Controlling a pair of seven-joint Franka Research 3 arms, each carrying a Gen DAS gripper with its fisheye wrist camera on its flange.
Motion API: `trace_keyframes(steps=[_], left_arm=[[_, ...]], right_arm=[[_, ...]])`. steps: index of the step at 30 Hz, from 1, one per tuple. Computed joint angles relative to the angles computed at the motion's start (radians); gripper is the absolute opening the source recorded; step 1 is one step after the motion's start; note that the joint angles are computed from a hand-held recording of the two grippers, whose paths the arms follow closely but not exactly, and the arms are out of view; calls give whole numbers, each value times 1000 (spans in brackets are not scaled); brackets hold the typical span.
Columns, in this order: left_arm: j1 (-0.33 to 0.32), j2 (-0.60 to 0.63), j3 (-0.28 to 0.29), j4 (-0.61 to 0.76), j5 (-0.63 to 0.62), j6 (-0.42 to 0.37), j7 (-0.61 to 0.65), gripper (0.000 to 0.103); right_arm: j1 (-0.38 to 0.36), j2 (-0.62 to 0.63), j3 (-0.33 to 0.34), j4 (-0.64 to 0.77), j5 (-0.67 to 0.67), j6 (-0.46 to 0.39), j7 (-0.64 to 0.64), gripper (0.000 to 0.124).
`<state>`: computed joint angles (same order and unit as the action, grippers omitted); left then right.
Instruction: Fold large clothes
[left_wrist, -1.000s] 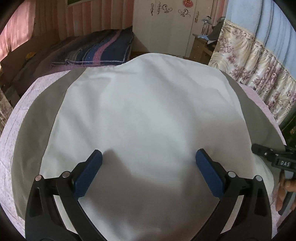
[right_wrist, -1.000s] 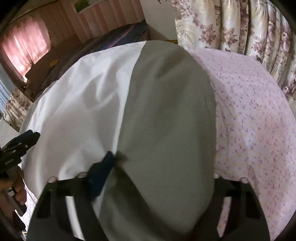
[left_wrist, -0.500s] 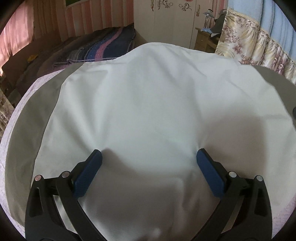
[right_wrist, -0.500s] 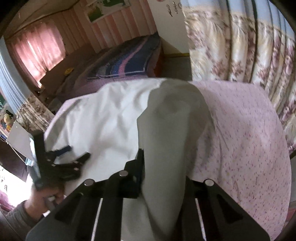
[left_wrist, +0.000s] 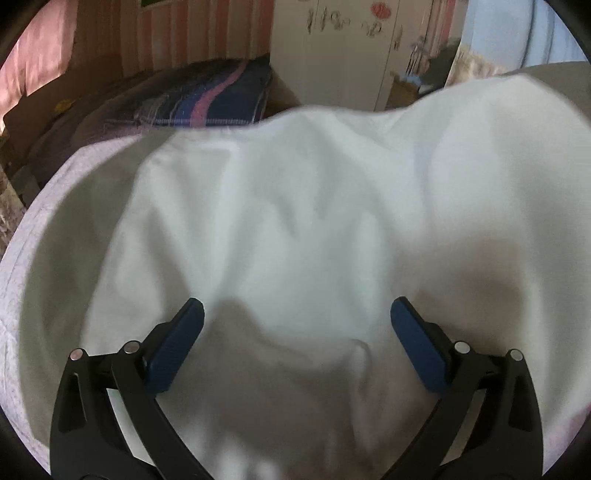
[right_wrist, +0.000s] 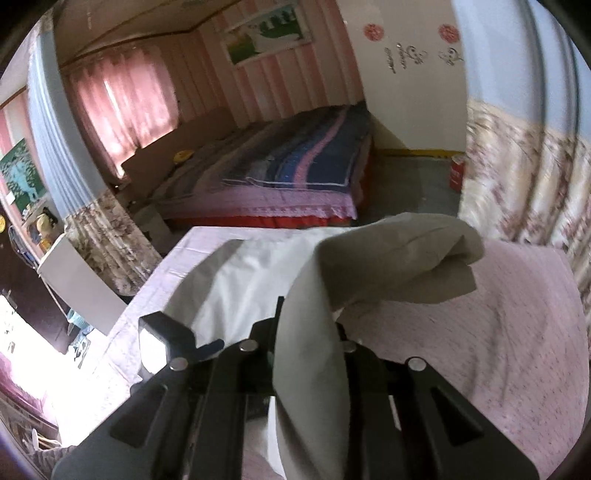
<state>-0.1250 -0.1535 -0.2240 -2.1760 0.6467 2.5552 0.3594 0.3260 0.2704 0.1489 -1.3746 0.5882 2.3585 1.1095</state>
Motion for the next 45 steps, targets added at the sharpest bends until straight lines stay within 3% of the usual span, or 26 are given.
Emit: trace_keyframes(steps=[12, 20, 22, 26, 29, 32, 35, 39, 45], left_arm=[[93, -399, -7, -211, 47, -110, 42, 100], [136, -582, 32, -321, 2, -165, 125, 100], [149, -614, 41, -346, -15, -175, 142, 100], [165, -690, 69, -407, -59, -187, 178, 100], [171, -731, 68, -439, -88, -195, 194, 100], [175, -751, 63, -450, -110, -194, 200, 100], [170, -765, 51, -449, -127, -183, 199, 100], [163, -743, 16, -415, -130, -157, 189, 100], [138, -585, -48, -308, -93, -104, 202, 100]], right_arm=[[100, 69, 51, 64, -10, 55, 65, 12], [211, 234, 70, 213, -92, -1, 173, 13], [250, 283, 61, 245, -142, -20, 209, 18], [295, 366, 63, 281, -191, -68, 269, 46], [277, 313, 98, 185, -148, 4, 216, 74], [226, 230, 130, 95, -43, 32, 177, 77], [127, 72, 169, -68, 168, 99, 42, 89], [43, -129, 131, -247, 424, 148, -155, 92], [60, -262, 10, -430, 213, 245, -105, 97]])
